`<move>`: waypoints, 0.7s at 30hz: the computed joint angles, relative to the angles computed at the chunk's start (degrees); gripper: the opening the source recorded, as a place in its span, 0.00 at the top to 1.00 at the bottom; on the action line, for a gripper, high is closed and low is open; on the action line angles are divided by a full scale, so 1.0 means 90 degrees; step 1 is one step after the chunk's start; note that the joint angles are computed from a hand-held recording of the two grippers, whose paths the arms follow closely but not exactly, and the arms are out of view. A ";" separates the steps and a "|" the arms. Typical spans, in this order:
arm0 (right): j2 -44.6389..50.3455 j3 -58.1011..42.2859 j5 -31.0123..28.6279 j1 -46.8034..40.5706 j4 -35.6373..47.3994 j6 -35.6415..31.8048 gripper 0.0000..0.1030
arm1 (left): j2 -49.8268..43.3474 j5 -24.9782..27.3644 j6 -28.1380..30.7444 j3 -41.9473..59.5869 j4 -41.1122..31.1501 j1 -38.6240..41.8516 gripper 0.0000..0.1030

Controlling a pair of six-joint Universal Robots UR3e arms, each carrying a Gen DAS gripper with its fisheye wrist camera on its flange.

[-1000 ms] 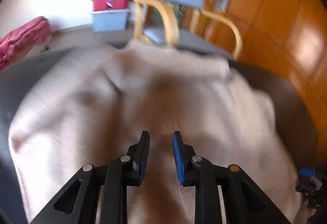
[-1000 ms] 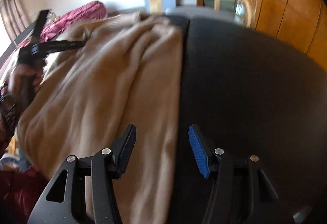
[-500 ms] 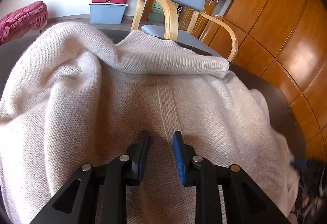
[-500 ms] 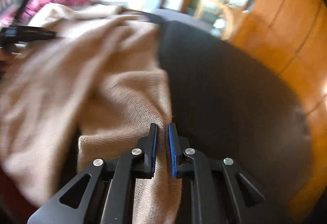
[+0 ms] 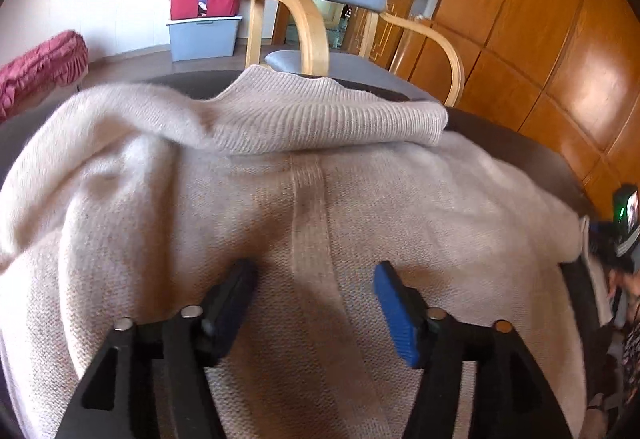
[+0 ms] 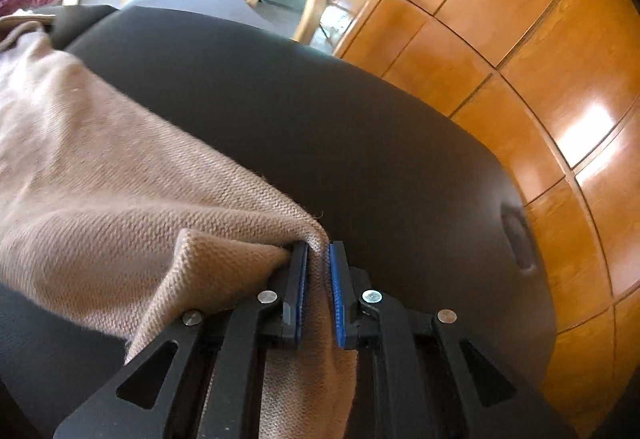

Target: Fold clothes

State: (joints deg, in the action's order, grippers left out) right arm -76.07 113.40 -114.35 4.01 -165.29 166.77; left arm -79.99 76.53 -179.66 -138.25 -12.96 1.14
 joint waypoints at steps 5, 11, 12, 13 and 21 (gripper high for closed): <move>0.0174 -0.0565 0.0464 -0.0427 0.0434 0.0176 0.87 | -0.0499 0.0998 -0.0234 0.0543 -0.0005 -0.0811 0.25; -0.2088 0.0670 0.1883 -0.1172 0.0890 0.0802 0.74 | -0.0346 0.0340 -0.0072 0.0392 -0.0002 -0.0286 0.23; -0.2569 0.1001 0.1964 -0.1246 0.0896 0.0891 0.74 | -0.0436 0.0384 -0.0117 0.0432 0.0057 -0.0349 0.23; -0.3060 0.1297 0.2053 -0.1325 0.0971 0.0960 0.74 | -0.0511 0.0426 -0.0149 0.0472 0.0098 -0.0403 0.23; -0.4443 0.2520 0.2128 -0.1368 0.2335 0.0414 0.74 | -0.0716 0.0334 -0.0247 0.0482 0.0323 -0.0434 0.23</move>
State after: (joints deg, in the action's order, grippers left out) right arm -116.06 136.07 -95.20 -8.29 -144.27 170.49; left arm -86.44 79.54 -181.88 -133.91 -10.05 -2.77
